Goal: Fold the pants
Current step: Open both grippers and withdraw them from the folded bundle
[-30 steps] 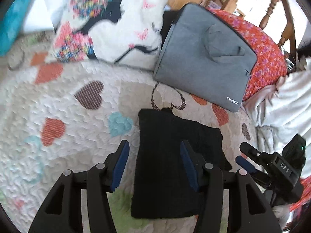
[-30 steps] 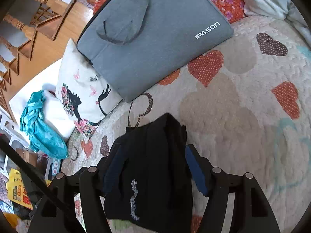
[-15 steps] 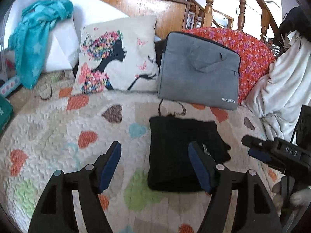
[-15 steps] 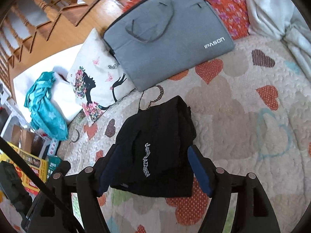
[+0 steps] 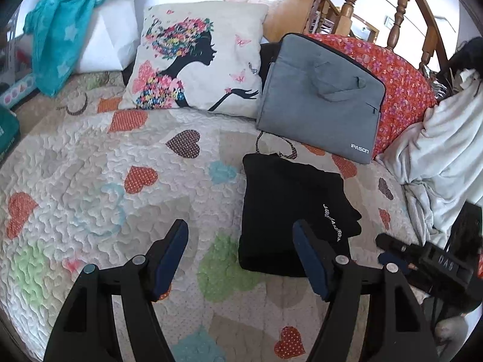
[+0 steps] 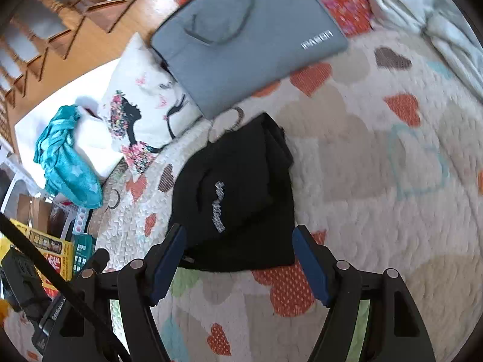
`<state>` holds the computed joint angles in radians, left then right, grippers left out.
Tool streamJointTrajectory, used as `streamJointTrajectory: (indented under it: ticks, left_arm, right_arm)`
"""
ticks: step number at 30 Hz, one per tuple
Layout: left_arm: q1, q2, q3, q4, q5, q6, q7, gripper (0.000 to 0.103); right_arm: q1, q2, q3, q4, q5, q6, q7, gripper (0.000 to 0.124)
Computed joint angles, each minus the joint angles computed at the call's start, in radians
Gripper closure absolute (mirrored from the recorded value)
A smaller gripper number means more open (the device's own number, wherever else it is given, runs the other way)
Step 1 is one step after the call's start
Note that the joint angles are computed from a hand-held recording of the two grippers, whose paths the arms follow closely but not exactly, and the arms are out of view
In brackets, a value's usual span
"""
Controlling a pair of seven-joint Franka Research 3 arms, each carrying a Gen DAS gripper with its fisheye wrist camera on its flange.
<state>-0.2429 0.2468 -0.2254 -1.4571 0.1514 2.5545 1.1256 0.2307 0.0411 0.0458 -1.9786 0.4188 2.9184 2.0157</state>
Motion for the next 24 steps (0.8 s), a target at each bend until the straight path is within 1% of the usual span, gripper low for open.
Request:
streamJointTrajectory:
  ticks: [2, 7, 15, 17, 22, 24]
  left_arm:
    - [0.006, 0.012, -0.006, 0.014, -0.027, -0.017, 0.007, 0.032]
    - [0.015, 0.041, -0.017, 0.046, -0.083, -0.052, 0.027, 0.032]
    - [0.023, 0.079, -0.027, 0.093, -0.147, -0.105, 0.050, 0.032]
    - [0.015, 0.081, -0.021, 0.096, -0.132, -0.106, 0.047, 0.032]
    - [-0.019, 0.078, 0.009, 0.098, -0.027, -0.103, 0.008, 0.032]
    - [-0.018, 0.074, 0.007, 0.093, -0.016, -0.103, 0.007, 0.032]
  right_arm:
    - [0.000, 0.006, 0.007, 0.004, 0.047, -0.006, -0.034, 0.046]
    - [0.008, 0.025, 0.004, 0.030, 0.003, -0.039, -0.024, 0.046]
    - [-0.001, 0.050, 0.002, 0.051, 0.033, -0.077, -0.030, 0.045]
    - [-0.002, 0.056, 0.001, 0.057, 0.033, -0.088, -0.025, 0.045]
    - [-0.002, 0.071, 0.000, 0.075, 0.023, -0.108, -0.021, 0.045]
    - [0.000, 0.073, -0.001, 0.077, 0.009, -0.112, -0.016, 0.045]
